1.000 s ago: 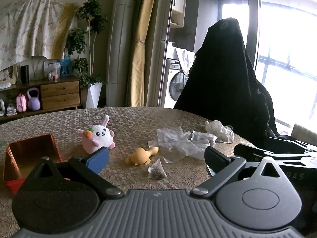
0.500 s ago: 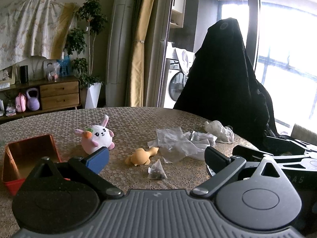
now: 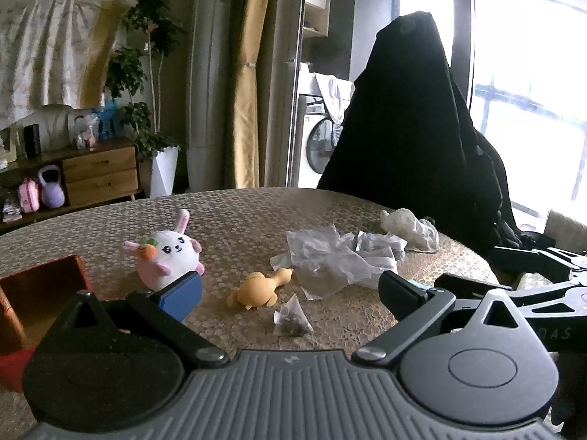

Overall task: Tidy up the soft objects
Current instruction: 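Close the right tool on the blue mask while the left grasps the tea bag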

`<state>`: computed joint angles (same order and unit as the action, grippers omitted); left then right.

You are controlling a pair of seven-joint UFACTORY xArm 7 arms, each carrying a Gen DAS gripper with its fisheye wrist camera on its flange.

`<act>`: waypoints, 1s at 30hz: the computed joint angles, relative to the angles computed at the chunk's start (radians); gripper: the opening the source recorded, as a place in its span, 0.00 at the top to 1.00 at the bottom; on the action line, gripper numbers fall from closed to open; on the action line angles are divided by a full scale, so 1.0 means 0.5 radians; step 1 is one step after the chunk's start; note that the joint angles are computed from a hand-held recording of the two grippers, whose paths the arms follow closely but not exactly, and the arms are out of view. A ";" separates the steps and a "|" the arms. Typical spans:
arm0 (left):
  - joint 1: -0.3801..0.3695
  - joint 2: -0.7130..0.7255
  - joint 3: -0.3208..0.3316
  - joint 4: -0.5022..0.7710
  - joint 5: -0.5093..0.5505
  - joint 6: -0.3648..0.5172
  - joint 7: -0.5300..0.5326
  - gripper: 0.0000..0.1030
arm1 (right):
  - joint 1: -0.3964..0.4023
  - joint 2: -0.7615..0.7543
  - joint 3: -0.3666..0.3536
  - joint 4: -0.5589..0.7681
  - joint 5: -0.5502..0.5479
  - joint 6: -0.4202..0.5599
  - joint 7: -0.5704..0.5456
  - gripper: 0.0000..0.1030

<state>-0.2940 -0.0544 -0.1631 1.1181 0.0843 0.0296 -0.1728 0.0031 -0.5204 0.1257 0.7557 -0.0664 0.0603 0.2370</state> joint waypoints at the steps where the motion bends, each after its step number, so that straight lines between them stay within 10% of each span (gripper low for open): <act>1: -0.006 0.033 0.003 0.026 -0.015 -0.006 0.022 0.00 | 0.007 0.020 -0.015 0.012 -0.002 0.002 -0.013 0.02; 14: 0.017 0.564 -0.117 0.498 -0.324 0.077 0.483 0.00 | -0.031 0.348 -0.186 0.193 0.028 0.132 -0.169 0.05; 30: -0.264 1.091 0.182 1.078 0.003 0.578 -0.010 0.01 | -0.071 0.784 -0.341 0.439 0.172 0.384 -0.459 0.06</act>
